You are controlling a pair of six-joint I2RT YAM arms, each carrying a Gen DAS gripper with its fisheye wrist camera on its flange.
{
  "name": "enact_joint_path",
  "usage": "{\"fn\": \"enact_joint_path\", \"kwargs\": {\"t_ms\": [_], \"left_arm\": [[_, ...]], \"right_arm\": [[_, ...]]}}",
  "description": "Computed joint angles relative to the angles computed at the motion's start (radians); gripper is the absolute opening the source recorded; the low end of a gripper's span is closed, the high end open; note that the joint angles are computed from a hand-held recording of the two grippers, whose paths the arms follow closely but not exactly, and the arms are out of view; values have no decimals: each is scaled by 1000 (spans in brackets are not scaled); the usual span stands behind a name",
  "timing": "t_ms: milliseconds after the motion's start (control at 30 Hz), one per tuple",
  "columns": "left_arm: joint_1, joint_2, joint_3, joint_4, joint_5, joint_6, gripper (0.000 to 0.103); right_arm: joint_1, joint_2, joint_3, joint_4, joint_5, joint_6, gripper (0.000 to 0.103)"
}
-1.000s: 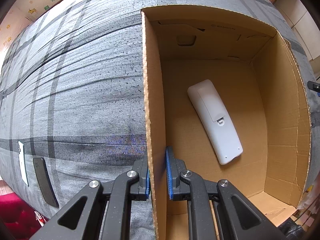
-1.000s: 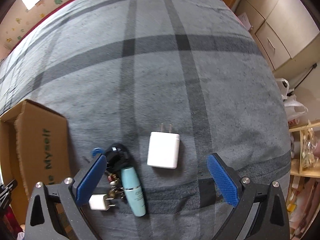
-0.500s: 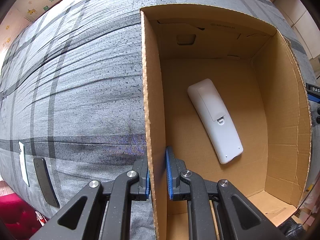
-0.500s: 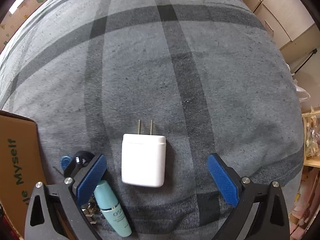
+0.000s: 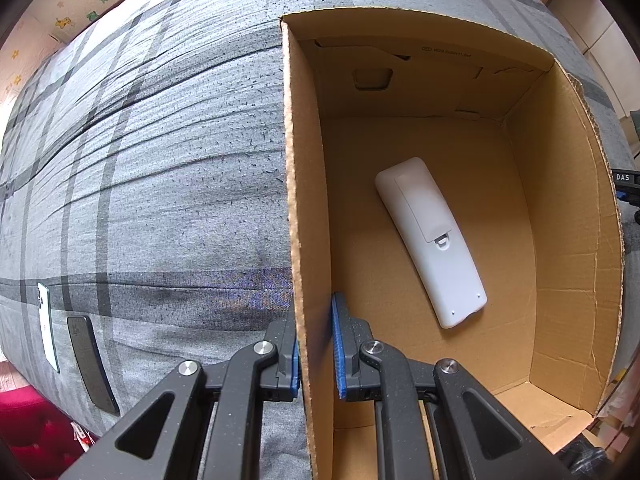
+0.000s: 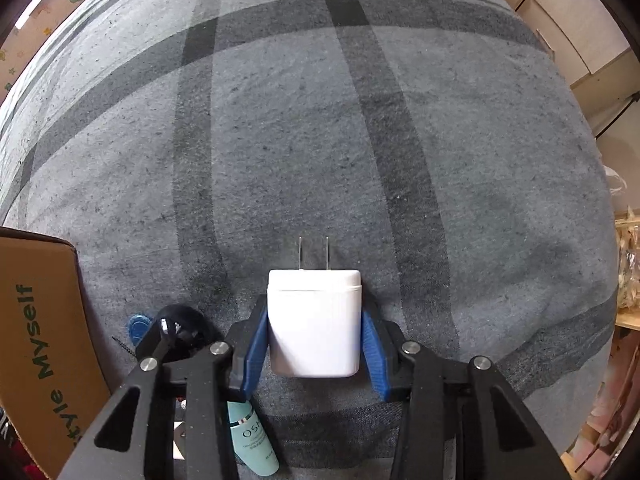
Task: Organize rigid objects
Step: 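Grasp the white wall charger with the right gripper, then lift the charger and carry it over the box with the right gripper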
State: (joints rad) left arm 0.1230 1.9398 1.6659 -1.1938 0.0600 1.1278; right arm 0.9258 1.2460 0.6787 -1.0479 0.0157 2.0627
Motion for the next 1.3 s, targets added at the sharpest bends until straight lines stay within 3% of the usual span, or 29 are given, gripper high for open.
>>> {"fn": "enact_joint_path", "kwargs": {"t_ms": [467,567,1300], "left_arm": [[-1,-4,4,-7,3,-1,13],[0,-4,2,-4,3,2,13],[3,-18,-12,2,14,21,13]], "right_arm": [[29,90,135,-65,19,12,46],[33,55,190,-161,26,6,46],[74,272,647,-418,124,-61,46]]}}
